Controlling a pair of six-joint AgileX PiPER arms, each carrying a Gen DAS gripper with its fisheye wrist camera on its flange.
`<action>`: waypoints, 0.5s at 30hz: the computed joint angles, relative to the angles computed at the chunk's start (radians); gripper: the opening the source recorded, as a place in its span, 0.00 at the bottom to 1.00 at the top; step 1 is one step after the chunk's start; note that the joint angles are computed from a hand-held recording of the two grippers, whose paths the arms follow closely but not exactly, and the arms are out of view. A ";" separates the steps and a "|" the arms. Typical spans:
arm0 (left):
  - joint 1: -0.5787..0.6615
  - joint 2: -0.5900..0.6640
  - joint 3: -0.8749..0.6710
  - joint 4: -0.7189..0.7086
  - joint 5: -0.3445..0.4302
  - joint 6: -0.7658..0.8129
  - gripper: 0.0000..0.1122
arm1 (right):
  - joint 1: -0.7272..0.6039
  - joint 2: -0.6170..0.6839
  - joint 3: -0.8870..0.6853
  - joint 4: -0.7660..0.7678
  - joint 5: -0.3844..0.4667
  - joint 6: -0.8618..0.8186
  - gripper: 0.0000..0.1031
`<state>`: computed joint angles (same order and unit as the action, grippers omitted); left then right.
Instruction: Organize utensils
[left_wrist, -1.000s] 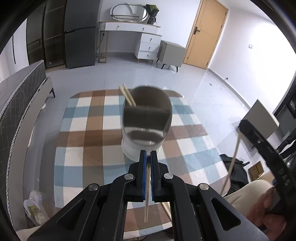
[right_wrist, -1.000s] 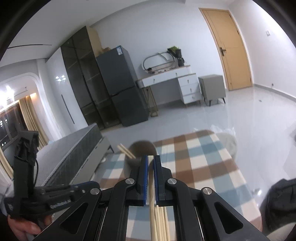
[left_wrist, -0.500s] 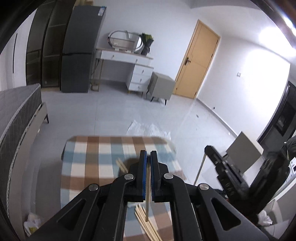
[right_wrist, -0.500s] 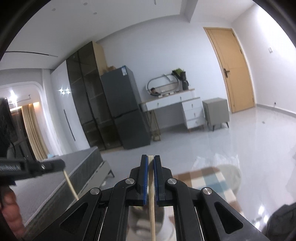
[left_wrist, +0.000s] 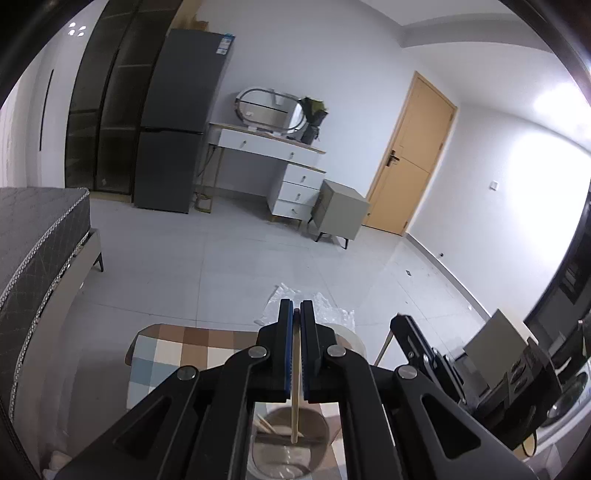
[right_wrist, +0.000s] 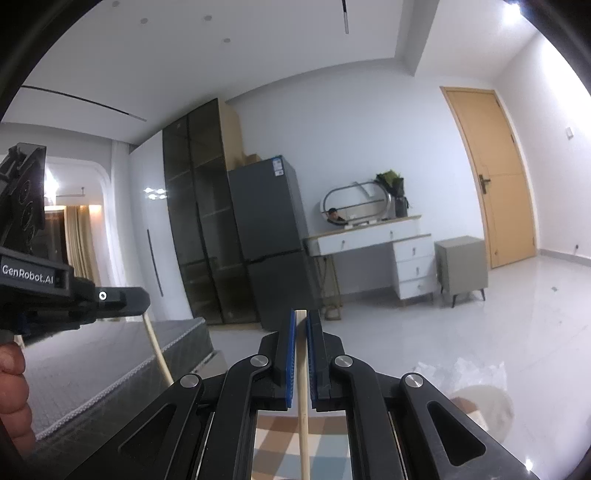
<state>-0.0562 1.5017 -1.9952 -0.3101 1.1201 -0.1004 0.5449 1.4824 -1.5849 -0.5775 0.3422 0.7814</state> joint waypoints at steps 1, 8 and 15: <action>0.003 0.009 0.007 -0.007 -0.011 0.002 0.00 | -0.004 0.003 0.010 0.006 -0.015 -0.002 0.05; 0.024 0.053 0.084 -0.074 -0.072 0.032 0.00 | -0.051 0.013 0.105 0.158 -0.154 -0.177 0.05; 0.044 0.044 0.153 -0.148 -0.092 0.059 0.00 | -0.039 0.001 0.163 0.157 -0.179 -0.247 0.05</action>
